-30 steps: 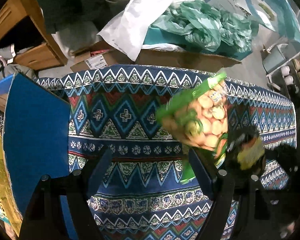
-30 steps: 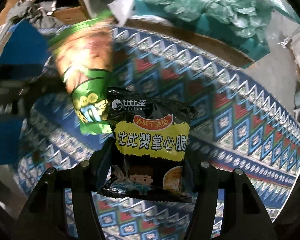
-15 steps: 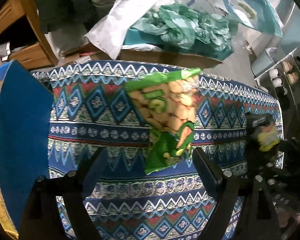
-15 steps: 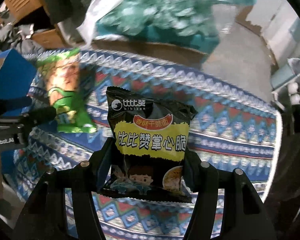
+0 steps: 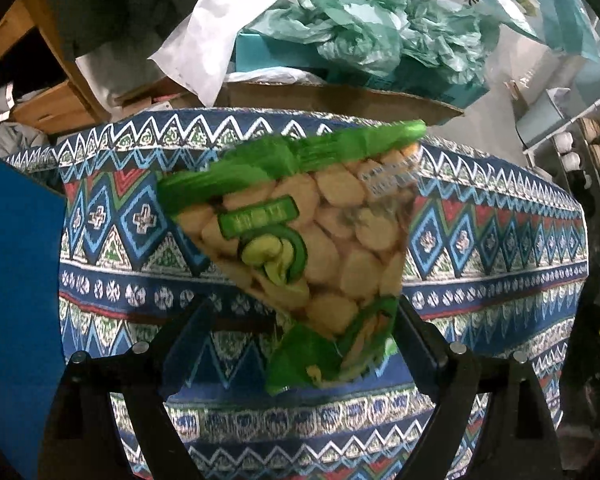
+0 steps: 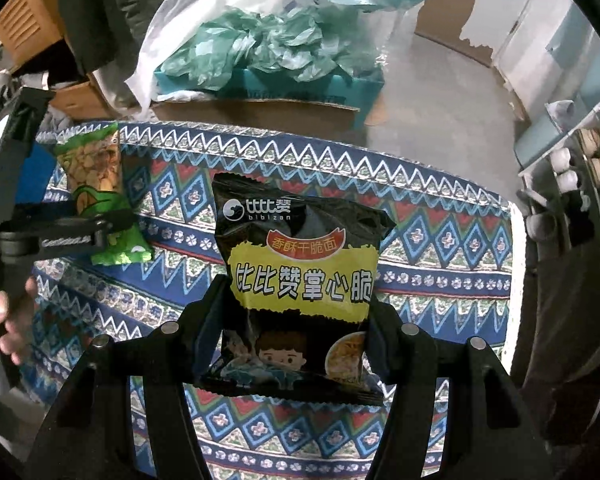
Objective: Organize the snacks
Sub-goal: 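Grasp the black-and-yellow chip bag with the right tool while the left tool grasps the green peanut bag, then lift both held bags and carry them over the cardboard box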
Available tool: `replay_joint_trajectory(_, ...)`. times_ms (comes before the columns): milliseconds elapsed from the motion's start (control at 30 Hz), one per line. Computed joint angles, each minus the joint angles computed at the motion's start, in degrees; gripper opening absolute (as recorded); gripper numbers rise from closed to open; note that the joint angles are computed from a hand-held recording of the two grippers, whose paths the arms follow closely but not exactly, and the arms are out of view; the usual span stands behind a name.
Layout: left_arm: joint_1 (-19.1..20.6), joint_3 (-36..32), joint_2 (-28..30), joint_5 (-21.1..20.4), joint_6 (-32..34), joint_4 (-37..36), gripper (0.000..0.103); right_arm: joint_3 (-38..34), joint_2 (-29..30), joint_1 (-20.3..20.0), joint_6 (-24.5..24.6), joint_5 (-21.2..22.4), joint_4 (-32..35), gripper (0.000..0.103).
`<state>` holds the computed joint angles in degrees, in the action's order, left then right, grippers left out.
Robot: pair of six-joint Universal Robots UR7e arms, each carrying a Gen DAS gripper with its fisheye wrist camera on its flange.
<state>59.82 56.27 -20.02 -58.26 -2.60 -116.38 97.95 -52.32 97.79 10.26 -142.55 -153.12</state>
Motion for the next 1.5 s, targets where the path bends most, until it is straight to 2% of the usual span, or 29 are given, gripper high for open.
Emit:
replay_joint_trajectory(67, 0.36, 0.12, -0.22, -1.23, 0.66, -1.05, 0.086, -0.05, 0.19, 0.06, -0.06, 0.06, -0.13, 0.061)
replay_joint_trajectory(133, 0.80, 0.20, -0.56, -3.02, 1.13, -1.84, 0.061, -0.39, 0.66, 0.04, -0.23, -0.18, -0.11, 0.061)
replay_joint_trajectory(200, 1.23, -0.39, -0.74, -5.26, 1.42, -1.11, 0.044, -0.80, 1.02, 0.08, -0.28, -0.05, 0.18, 0.061)
replay_joint_trajectory(400, 0.51, 2.44, -2.42, -3.92, 6.74, -3.70, 0.031, -1.54, 1.75, 0.97, -0.32, -0.67, 0.68, 0.061)
replay_joint_trajectory(700, -0.43, 8.72, -7.98, -2.63, 13.27, -6.13, 0.029, -2.52, 2.78, 3.21, -0.94, -1.14, -0.40, 0.061)
replay_joint_trajectory(1000, -1.31, 15.18, -14.85, -2.64, 16.06, -8.34, 0.029, -5.26, 4.70, 6.56, -2.92, 0.25, -1.90, 0.061)
replay_joint_trajectory(1167, -1.34, 17.23, -18.23, -3.73, 16.09, -8.38, 0.029, -7.22, 5.83, 8.26, -4.26, 1.28, -2.34, 0.061)
replay_joint_trajectory(1500, -1.79, 20.90, -24.84, -3.09, 18.27, -10.20, 0.029, -13.45, 9.98, 11.72, -7.37, 3.59, -1.51, 0.061)
